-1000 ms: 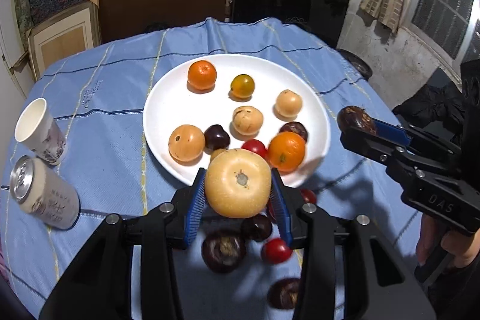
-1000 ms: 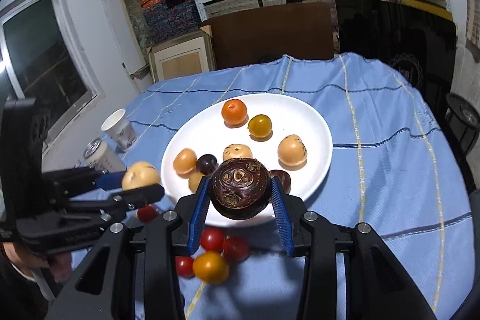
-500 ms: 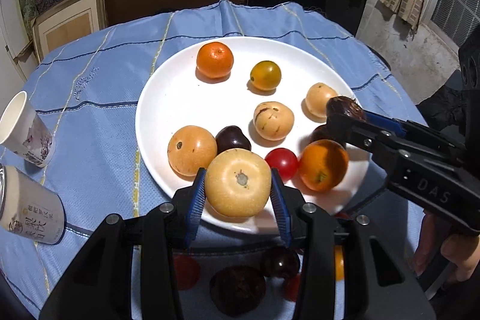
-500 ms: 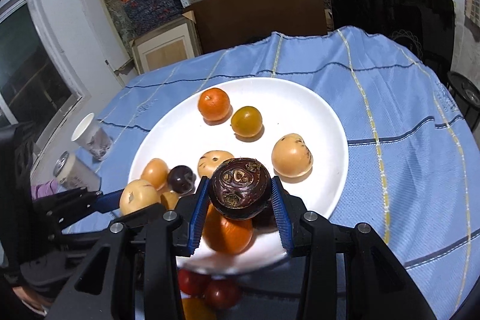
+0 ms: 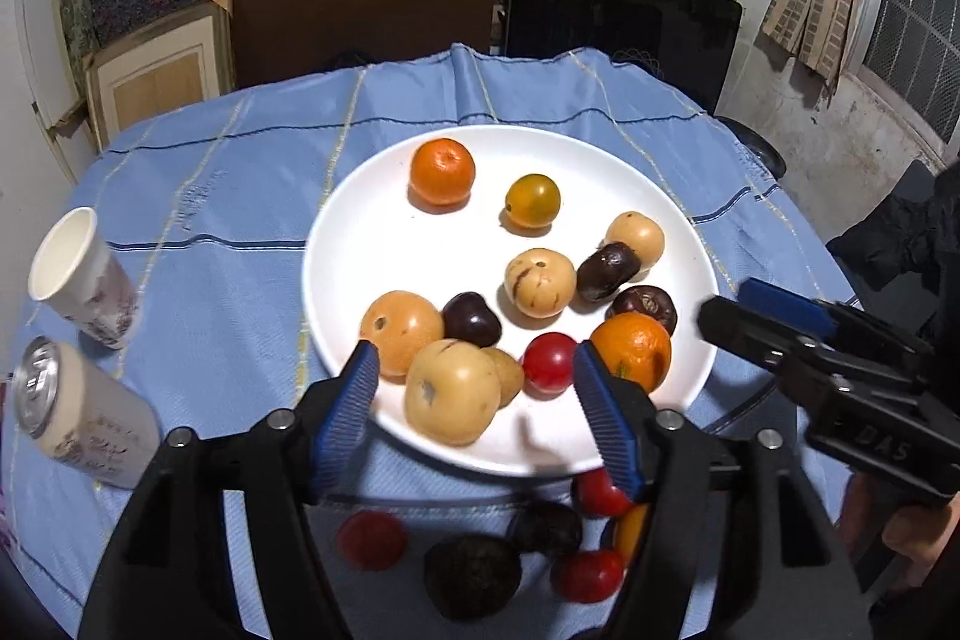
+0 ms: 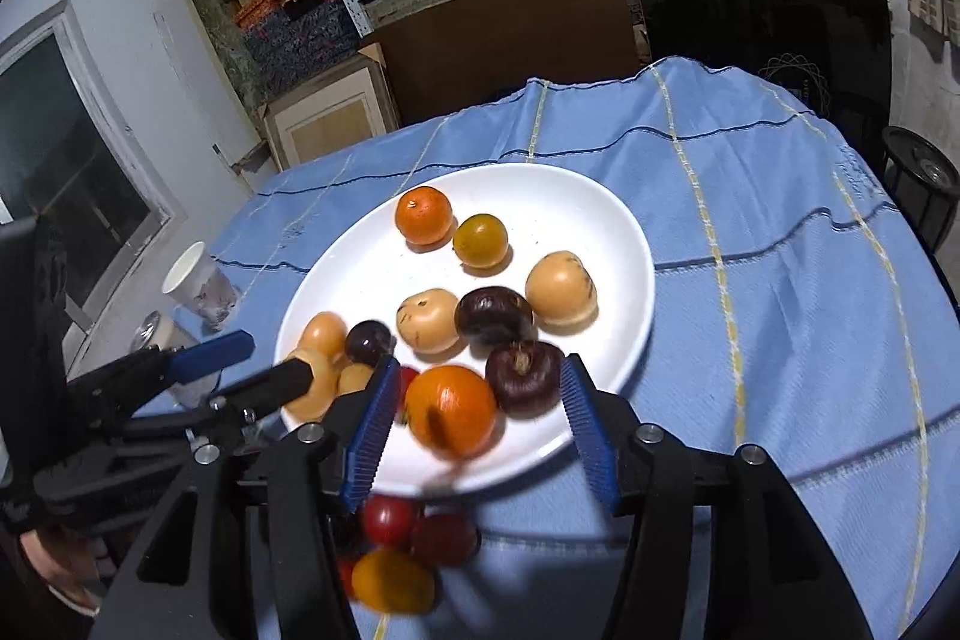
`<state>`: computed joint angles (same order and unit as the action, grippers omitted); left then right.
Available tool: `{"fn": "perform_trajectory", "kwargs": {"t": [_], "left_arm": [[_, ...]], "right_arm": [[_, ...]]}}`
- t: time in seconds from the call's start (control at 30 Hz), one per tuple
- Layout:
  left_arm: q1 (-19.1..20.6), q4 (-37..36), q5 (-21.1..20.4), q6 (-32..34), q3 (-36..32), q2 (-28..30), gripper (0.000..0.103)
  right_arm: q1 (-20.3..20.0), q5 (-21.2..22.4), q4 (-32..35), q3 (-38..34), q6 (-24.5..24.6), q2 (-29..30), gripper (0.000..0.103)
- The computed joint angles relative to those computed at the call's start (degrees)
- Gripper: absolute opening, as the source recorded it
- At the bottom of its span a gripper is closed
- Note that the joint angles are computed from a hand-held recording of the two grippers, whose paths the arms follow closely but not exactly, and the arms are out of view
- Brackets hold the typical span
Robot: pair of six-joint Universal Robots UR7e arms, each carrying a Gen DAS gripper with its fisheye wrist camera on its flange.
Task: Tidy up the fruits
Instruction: 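Carry the pale persimmon and mangosteen over the plate and open both tools, then grasp a dark mangosteen with the left tool while the right tool grasps another mangosteen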
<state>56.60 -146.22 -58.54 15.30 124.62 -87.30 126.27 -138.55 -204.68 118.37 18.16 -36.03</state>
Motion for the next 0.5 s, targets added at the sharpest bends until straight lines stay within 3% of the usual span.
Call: {"fn": "perform_trajectory", "kwargs": {"t": [0.2,0.5], "left_arm": [[-0.1,2.8,0.3,-0.8,2.2,-6.6,0.07],[0.7,7.9,1.4,-0.5,6.7,-16.2,0.077]], "right_arm": [[3.7,-2.5,0.9,3.6,4.2,-0.6,0.061],[7.4,-2.0,2.5,7.6,12.7,0.6,0.062]]}}
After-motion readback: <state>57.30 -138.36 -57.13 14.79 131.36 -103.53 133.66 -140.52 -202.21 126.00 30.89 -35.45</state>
